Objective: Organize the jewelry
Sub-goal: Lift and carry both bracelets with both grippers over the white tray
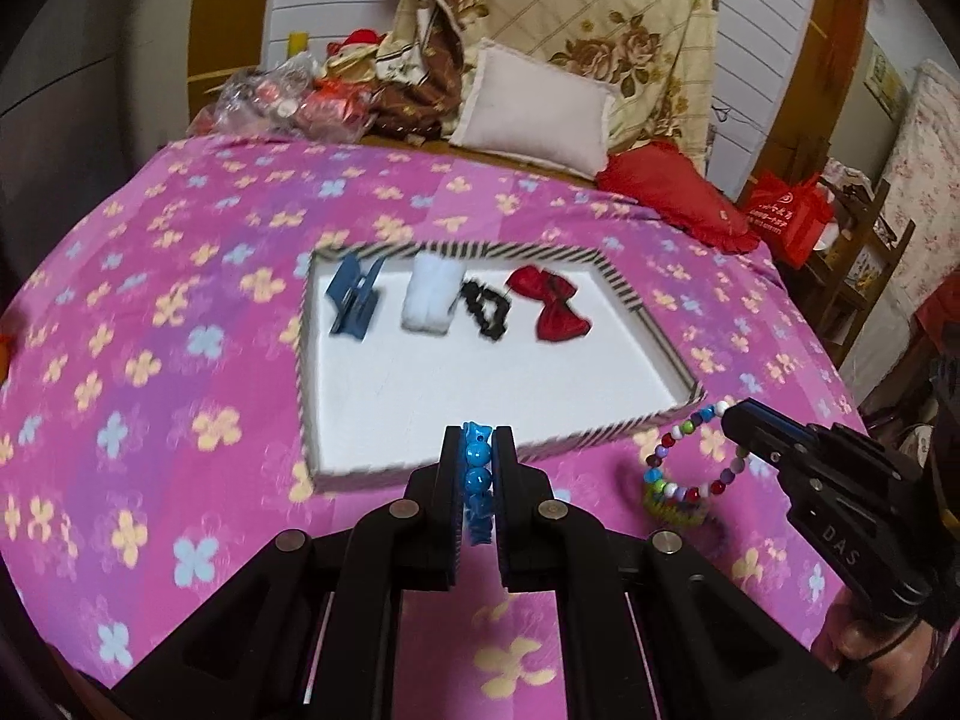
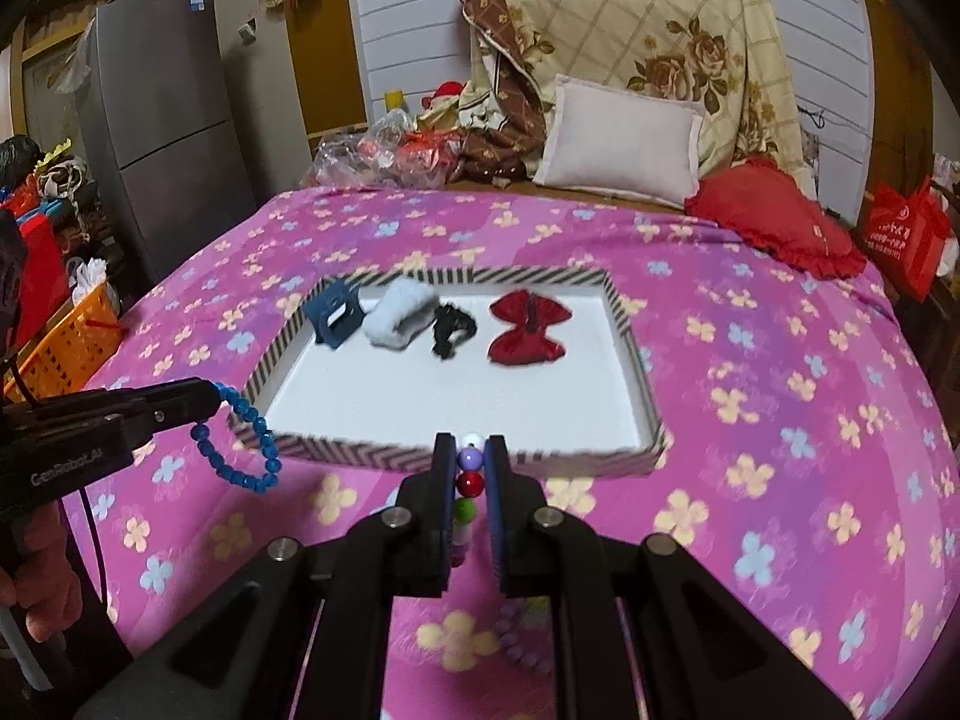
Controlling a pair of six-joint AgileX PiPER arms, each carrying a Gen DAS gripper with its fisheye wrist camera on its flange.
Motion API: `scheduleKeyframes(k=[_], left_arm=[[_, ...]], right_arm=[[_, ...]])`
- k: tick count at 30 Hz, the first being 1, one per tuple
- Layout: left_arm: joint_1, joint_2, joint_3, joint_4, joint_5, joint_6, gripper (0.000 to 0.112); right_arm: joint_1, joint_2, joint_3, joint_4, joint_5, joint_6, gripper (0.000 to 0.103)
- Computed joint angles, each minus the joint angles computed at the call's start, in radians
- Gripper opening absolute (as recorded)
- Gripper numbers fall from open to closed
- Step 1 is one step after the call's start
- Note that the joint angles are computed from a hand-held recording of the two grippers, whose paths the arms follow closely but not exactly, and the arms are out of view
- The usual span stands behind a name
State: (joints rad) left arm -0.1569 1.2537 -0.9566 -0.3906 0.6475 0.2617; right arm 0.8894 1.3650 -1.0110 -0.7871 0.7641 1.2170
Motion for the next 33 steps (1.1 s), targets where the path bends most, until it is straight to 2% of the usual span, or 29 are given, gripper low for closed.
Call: scheduleKeyframes(k=[8, 16, 19, 21, 29, 33], left_arm=[[-0.118, 0.178, -0.226, 0.095, 0.028, -0.113, 0.000], [-0.188, 0.425, -0.447, 0.035, 0.096, -0.136, 0.000], [-0.203, 0.477, -0.471, -0.009, 0.103, -0.119, 0.000], [-0.199, 0.514, -0.485, -0.049, 0.106, -0.093, 0.000], [-0.179, 0.618, -0.519, 0.140, 0.105, -0.234, 0.000], [-0.181, 0.659, -0.548, 0.158, 0.132, -0.254, 0.000]], right_arm=[[-0.224, 0.076, -0.126, 0.210, -0.072, -0.311, 0.009], [-0.415, 0.253, -0.255, 0.448, -0.141, -0.603, 0.009], [-0.490, 0.338, -0.311, 0.544, -0.149, -0.704, 0.009], [-0.528, 0.395, -0.353, 0.567, -0.142, -0.740, 0.009], [-0.611, 0.633, -0.613, 0.575, -0.077, -0.812, 0.009], [-0.611, 0.724, -0.721, 0.567, -0.066, -0.807, 0.009]])
